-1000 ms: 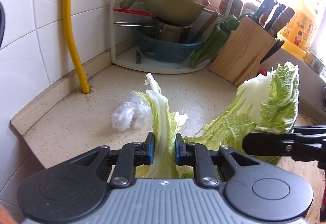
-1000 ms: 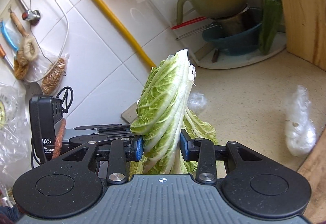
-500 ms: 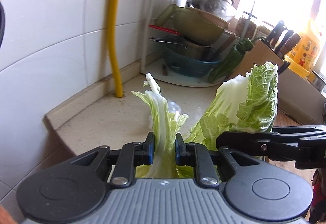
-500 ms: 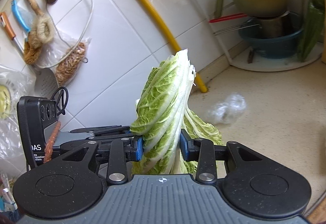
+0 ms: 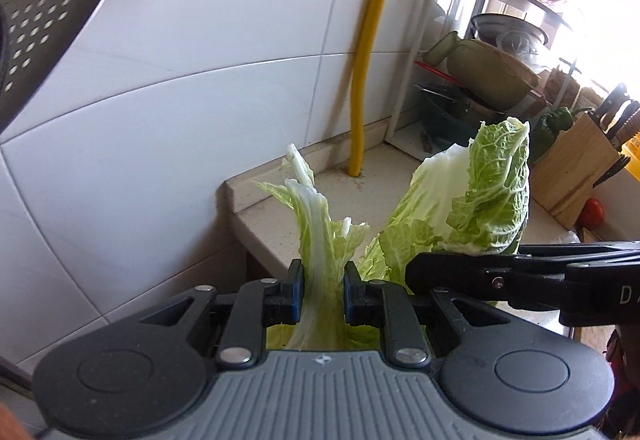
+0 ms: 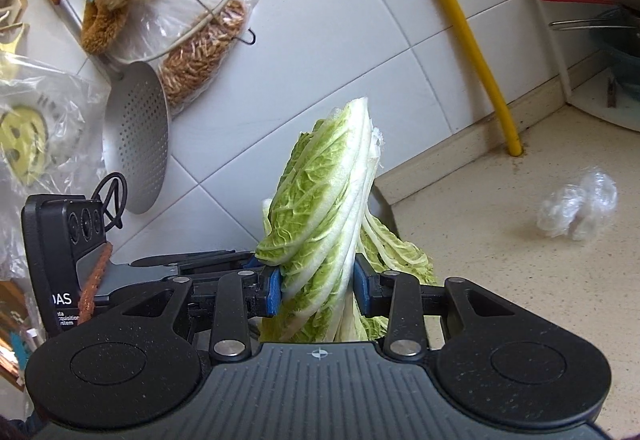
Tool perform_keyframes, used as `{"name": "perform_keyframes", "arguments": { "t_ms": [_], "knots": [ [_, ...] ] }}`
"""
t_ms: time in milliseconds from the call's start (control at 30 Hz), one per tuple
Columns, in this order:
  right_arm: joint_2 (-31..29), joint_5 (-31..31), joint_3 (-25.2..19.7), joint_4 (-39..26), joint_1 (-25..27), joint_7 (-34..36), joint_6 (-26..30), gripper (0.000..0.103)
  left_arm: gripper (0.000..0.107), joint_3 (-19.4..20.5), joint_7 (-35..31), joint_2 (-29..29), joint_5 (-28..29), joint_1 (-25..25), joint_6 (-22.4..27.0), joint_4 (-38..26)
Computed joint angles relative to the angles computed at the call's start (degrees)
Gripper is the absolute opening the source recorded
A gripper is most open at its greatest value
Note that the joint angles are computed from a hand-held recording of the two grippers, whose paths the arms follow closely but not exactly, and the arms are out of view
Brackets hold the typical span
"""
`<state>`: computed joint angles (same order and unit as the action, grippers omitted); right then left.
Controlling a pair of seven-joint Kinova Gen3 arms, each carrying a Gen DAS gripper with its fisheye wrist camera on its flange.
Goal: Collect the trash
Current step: 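Open both tools over the bin to drop the cabbage, then raise both tools back to the counter toward the clear plastic bags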
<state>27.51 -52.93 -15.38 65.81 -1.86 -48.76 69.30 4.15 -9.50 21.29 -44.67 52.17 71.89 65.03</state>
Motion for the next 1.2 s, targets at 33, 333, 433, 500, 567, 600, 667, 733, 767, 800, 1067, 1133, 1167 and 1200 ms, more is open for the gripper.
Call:
{"name": "perform_keyframes", "arguments": {
  "t_ms": [33,333,433,500,567,600,667,733,767,800,1067,1133,1167,1200],
  "knots": [
    [0.22,0.24,-0.12,-0.18,-0.48,-0.12,0.2,0.044,0.017,-0.09,0.56,-0.33,-0.02,0.2,0.27,0.61],
    [1.74,2.68,-0.96,-1.42,-4.56,-1.32,0.75,0.044,0.017,1.11,5.75,-2.03,-0.91,0.33,4.3,4.92],
    [2.02,4.34,-0.99,-1.03,-6.46,-1.18,-0.45,0.044,0.017,1.47,6.7,-1.61,-0.2,-0.27,6.11,5.96],
    [2.3,6.08,-0.73,-0.64,-8.03,-1.4,-1.96,0.045,0.018,1.56,7.23,-1.32,0.99,-1.29,6.48,7.19],
    [2.96,8.06,-0.5,-0.41,-9.72,-1.81,-3.88,0.054,0.023,1.47,8.15,-1.06,1.96,-2.39,5.92,9.1],
    [3.02,9.08,-0.33,0.26,-10.54,-1.87,-5.64,0.058,0.024,1.35,9.04,-0.95,2.33,-2.88,5.43,10.27],
    [3.6,12.1,0.27,0.69,-12.53,-2.93,-8.28,0.061,0.027,1.31,10.28,-0.71,3.83,-4.33,3.98,12.45],
    [5.47,13.73,0.13,0.29,-13.57,-4.53,-9.4,0.068,0.028,1.38,11.62,-0.78,5.4,-5.65,1.86,14.46],
    [6.49,15.05,-0.03,-0.3,-14.14,-5.46,-9.54,0.07,0.028,1.48,11.91,-0.6,6.21,-6.16,1.34,15.05],
    [7.04,16.35,0.49,-0.31,-15.27,-6.78,-10.28,0.071,0.028,1.63,11.56,-0.09,6.79,-6.41,1.68,14.85],
    [9.51,17.7,-4.39,-0.09,-14.45,-5.46,-10.67,0.077,0.03,0.98,13.88,1.5,6.07,-3.33,7.41,12.5],
    [6.88,18.79,-2.91,2.79,-15.98,-2.16,-14.15,0.077,0.033,1.11,13.71,1.86,5.42,-2.57,9.87,11.17],
    [5.77,19.98,-2.15,3.57,-16.87,-1.48,-15.42,0.077,0.033,1.21,13.93,1.61,4.92,-1.76,11.29,10.76],
    [5.58,20.4,-2.08,3.29,-16.99,-1.45,-15.79,0.077,0.033,1.38,14.02,1.53,4.38,-1.07,12.46,10.14]
  ]
}}
